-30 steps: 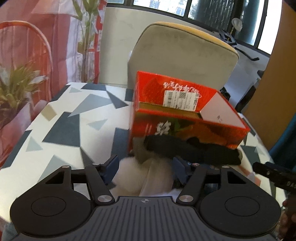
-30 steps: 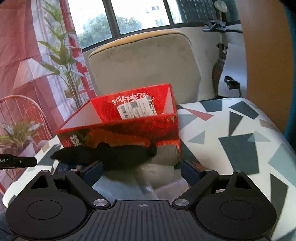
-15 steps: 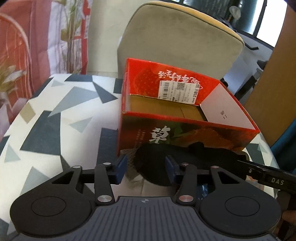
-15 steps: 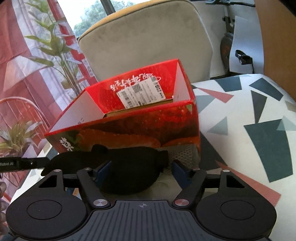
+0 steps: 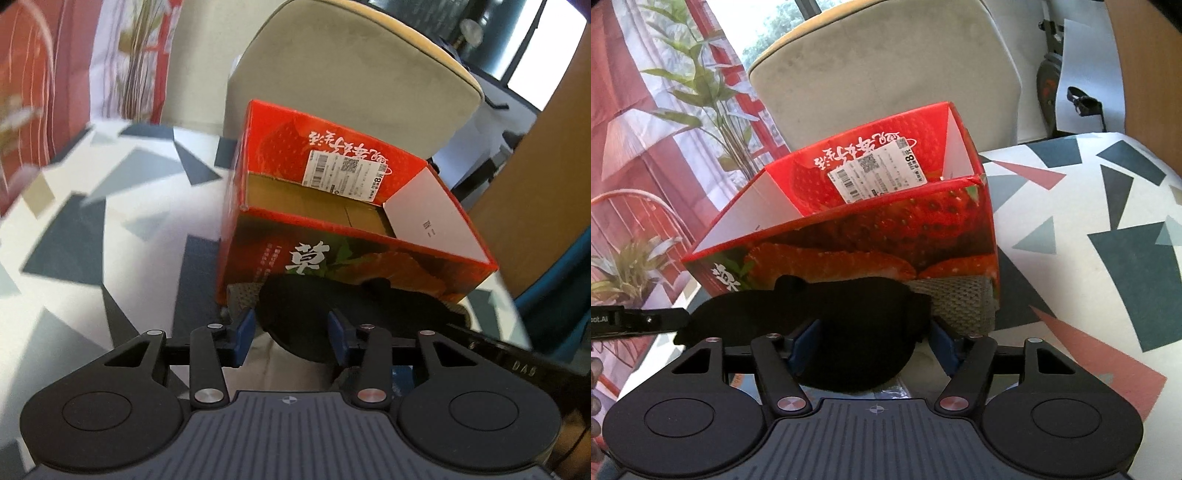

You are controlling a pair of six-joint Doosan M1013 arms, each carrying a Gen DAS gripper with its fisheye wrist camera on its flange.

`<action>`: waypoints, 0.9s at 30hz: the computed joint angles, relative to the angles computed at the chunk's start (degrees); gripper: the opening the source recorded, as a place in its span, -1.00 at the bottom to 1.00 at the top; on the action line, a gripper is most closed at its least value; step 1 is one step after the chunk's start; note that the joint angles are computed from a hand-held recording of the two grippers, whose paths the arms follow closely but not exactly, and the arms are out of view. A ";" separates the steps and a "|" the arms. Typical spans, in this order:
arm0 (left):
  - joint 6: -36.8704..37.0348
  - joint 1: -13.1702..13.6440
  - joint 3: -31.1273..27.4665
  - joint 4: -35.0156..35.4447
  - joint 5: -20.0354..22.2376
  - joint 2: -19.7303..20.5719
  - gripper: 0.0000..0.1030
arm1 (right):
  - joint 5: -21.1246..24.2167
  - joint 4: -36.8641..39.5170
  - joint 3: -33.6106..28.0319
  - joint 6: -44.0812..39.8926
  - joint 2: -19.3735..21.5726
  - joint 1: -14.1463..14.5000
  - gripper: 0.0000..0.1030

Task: Organize soft objects
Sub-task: 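Close both grippers on the black fabric item, then lift the black fabric item with both grippers and carry it over the red box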

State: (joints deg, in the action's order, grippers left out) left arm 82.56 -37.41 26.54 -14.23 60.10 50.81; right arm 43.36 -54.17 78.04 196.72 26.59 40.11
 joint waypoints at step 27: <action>7.17 -0.70 2.43 2.52 -4.99 -1.31 -0.57 | -1.95 -1.90 1.12 1.09 -1.97 -0.28 -0.59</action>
State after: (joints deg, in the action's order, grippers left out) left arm 89.73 -38.11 28.97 -11.71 55.11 49.50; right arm 41.41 -56.07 79.16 197.81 24.62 39.83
